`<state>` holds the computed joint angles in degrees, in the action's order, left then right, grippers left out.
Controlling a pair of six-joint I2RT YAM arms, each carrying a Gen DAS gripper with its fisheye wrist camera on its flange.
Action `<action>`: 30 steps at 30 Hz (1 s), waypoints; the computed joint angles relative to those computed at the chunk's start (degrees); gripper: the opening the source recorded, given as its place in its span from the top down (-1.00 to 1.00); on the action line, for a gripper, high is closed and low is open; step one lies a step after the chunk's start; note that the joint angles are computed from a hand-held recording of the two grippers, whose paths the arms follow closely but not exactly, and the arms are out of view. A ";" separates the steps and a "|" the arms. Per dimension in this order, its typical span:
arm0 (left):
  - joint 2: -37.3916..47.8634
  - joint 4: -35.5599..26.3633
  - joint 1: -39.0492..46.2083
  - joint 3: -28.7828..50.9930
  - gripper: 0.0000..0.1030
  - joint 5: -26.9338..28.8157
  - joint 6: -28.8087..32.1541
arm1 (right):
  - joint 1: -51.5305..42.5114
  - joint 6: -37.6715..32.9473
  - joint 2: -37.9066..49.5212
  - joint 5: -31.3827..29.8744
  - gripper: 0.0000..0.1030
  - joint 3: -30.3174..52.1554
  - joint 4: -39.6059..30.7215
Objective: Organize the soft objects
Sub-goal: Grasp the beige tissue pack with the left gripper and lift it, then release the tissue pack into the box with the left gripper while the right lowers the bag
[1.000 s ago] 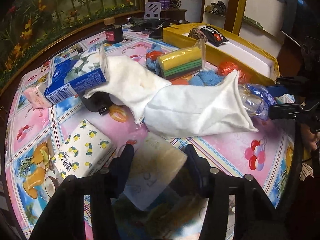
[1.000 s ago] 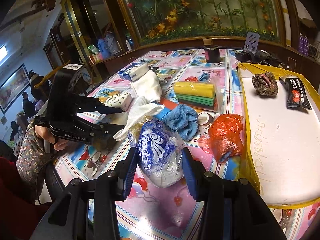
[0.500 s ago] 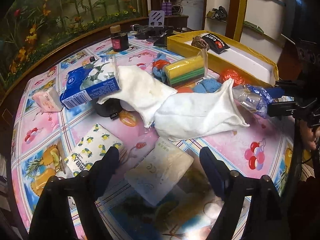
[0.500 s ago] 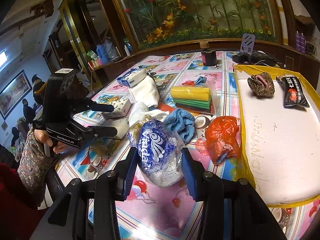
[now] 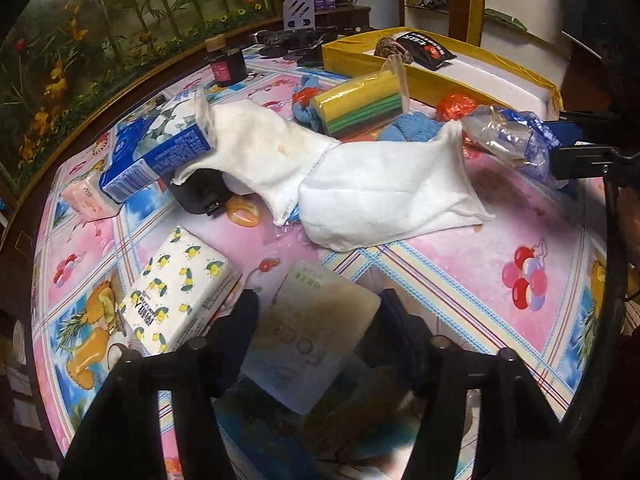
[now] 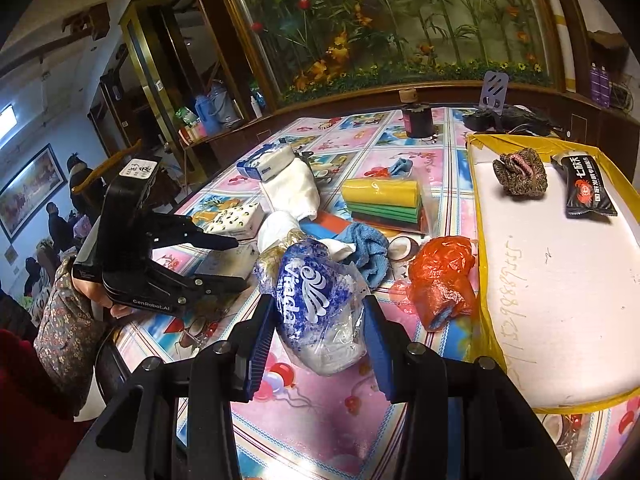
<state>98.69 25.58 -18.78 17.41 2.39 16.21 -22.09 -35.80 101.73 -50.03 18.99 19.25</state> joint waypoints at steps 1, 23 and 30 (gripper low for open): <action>0.51 0.17 0.18 0.03 -0.81 -0.70 0.05 | -0.13 -0.24 0.00 -0.19 0.07 0.15 -0.42; -12.58 3.59 -8.84 -0.43 0.05 6.11 -16.81 | -6.81 3.04 3.37 -8.31 0.08 2.25 1.46; -1.49 3.52 -17.64 13.06 0.05 3.46 -25.46 | -16.69 10.72 8.20 -15.35 0.08 5.82 3.20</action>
<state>97.20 29.10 -36.41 30.47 5.86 -9.26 -38.77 -25.08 109.93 -65.38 24.81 22.45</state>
